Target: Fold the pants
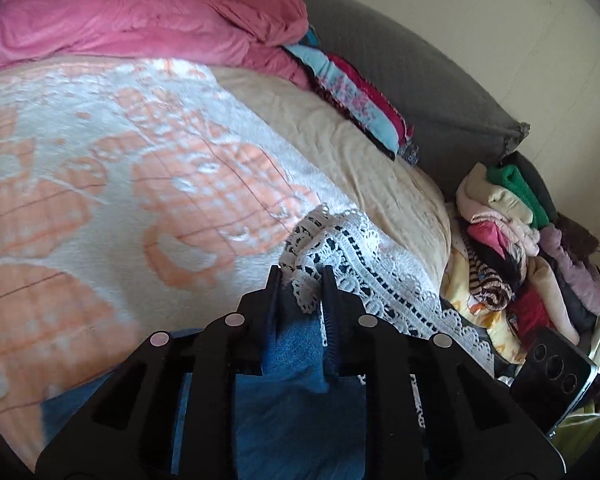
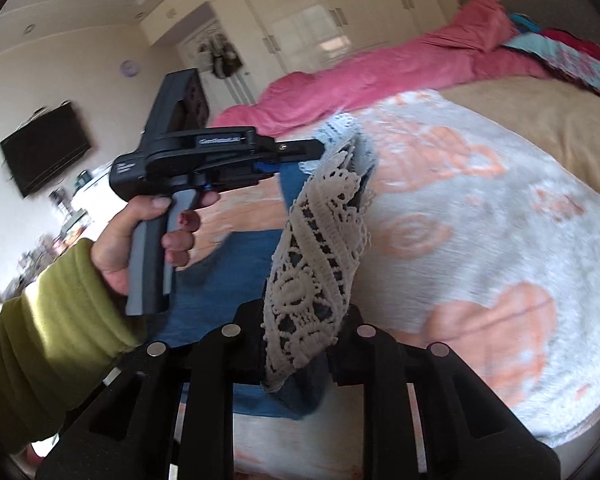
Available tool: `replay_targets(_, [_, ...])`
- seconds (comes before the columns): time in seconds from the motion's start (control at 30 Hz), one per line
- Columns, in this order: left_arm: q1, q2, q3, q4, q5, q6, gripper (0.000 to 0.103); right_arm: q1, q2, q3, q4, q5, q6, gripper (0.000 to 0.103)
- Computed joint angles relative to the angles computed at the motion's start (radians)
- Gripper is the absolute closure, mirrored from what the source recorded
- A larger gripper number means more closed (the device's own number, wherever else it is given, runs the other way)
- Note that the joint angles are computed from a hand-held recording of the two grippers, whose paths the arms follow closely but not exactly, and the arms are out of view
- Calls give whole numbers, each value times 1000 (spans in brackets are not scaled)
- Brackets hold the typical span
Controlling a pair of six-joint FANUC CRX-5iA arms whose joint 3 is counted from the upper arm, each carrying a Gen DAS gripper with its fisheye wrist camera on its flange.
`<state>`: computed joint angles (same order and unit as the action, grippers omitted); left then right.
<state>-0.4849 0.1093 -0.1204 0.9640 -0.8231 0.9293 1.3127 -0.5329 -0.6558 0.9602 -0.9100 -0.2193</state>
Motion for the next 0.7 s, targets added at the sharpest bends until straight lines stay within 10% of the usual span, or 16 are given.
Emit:
replay_targets(0.27, [133,-174,-192,45,23,-11,91,-41,230,196,-160,166,304,83])
replay_targets(0.4, [211,-282,-276,-49,47,121,90,5,398,329,-238,35,524,80])
replay_targets(0.53, [279,-365,-394,18,34,152,58,76,505,361,-144,-89,623,70])
replay_targets(0.7, [319,-392,-438,-7,-13,187,42,93,479,314,-89,-72,581,65])
